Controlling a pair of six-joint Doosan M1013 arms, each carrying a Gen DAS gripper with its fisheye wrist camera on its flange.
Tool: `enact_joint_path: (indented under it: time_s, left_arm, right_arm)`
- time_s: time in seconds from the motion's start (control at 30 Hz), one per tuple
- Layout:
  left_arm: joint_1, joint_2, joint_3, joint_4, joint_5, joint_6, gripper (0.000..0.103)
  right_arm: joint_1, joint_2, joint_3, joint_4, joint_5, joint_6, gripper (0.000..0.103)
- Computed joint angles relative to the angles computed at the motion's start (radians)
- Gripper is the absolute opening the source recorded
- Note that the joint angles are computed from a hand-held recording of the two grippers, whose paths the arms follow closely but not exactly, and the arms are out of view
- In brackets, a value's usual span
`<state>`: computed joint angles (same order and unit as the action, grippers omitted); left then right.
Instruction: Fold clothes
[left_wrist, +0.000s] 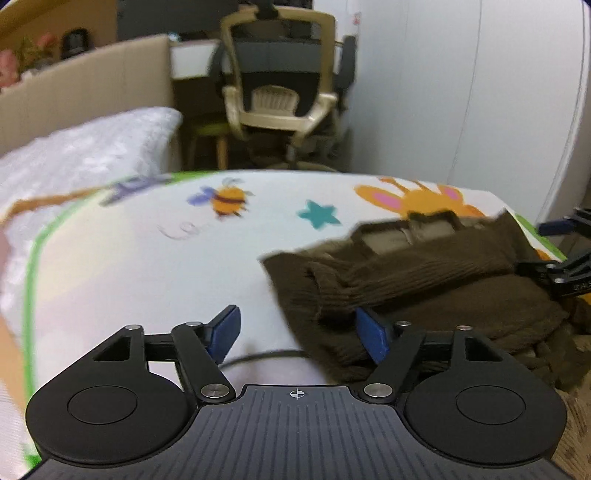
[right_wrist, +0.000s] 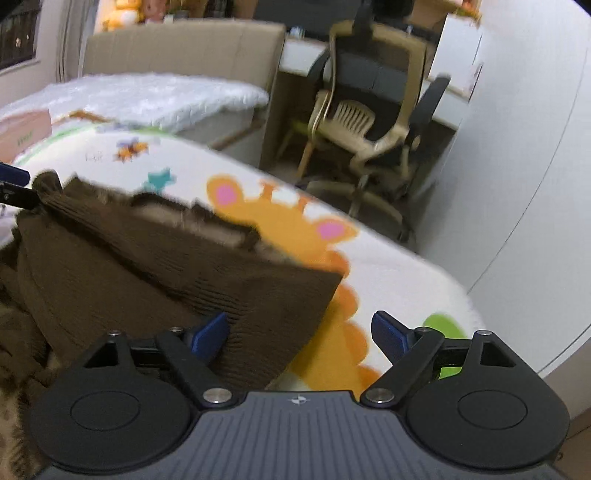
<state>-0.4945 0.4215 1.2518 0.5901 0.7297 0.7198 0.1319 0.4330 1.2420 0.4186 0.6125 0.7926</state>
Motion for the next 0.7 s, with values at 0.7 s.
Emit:
enact_joint_path:
  time_s: [0.7]
  left_arm:
    - [0.021,0.044,-0.050,-0.387,-0.102,0.209,0.086]
  right_arm:
    - [-0.025,0.062,-0.116,0.247,0.201,0.008,0.087]
